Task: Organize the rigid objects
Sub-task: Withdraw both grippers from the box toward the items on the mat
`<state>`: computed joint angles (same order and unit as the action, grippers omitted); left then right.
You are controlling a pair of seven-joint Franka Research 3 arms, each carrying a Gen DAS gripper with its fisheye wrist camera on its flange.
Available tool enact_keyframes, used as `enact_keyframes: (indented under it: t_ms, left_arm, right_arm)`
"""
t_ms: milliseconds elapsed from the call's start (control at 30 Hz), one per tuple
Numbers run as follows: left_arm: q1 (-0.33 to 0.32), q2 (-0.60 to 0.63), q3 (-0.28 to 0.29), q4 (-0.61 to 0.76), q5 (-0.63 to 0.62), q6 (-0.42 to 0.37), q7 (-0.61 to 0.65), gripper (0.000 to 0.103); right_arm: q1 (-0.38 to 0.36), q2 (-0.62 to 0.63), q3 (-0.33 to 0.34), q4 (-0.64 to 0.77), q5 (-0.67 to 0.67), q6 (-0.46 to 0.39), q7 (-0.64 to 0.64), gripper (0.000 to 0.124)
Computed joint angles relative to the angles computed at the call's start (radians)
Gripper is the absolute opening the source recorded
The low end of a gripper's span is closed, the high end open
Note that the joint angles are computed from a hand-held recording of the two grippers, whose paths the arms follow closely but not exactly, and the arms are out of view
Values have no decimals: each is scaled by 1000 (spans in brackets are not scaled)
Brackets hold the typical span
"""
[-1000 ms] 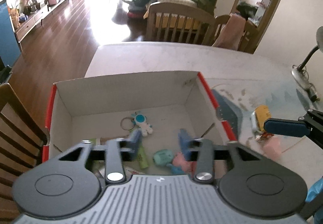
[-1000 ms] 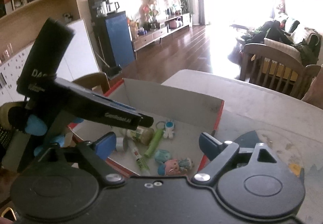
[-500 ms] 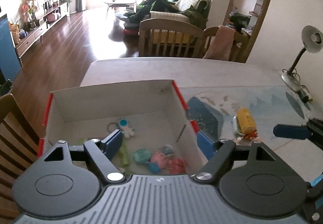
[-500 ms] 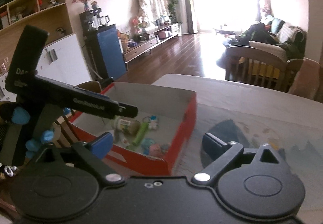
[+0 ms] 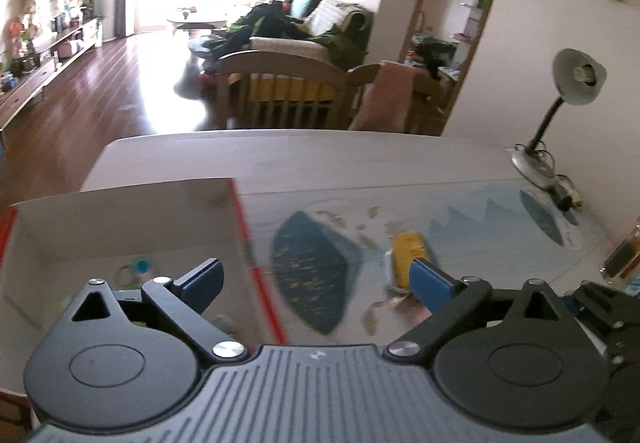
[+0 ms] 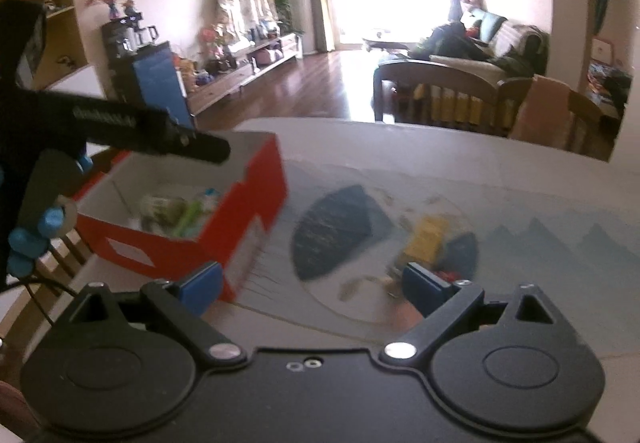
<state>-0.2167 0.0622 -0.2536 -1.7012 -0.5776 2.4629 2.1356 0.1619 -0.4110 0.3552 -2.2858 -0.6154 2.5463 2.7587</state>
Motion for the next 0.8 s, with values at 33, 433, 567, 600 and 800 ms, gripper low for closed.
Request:
enact_keyframes:
  t_ms: [33,433,567,600,800]
  left_arm:
    - [-7,5,-5,1,10,10,-14,100]
    - [-84,158,-64,130,214,-9,-257,102]
    - [-112,210,-76,174,304,-18,-344,102]
    - [-118,222,-80,182,322,-17,-357,102]
    - [-169,299,-83,238,460,-15,-447,102]
  right_arm:
    - [0,-8,-4,-13,0,-4,-4,96]
    - [-42,-51,-51,-160,9,63,-115,96]
    - [-60,-39,-74,-194,40,128,-177,96]
    - [-64,-32,-77,-199,48,141,-198,96]
    - [-78,10,-93,-218,93,189,-324,95]
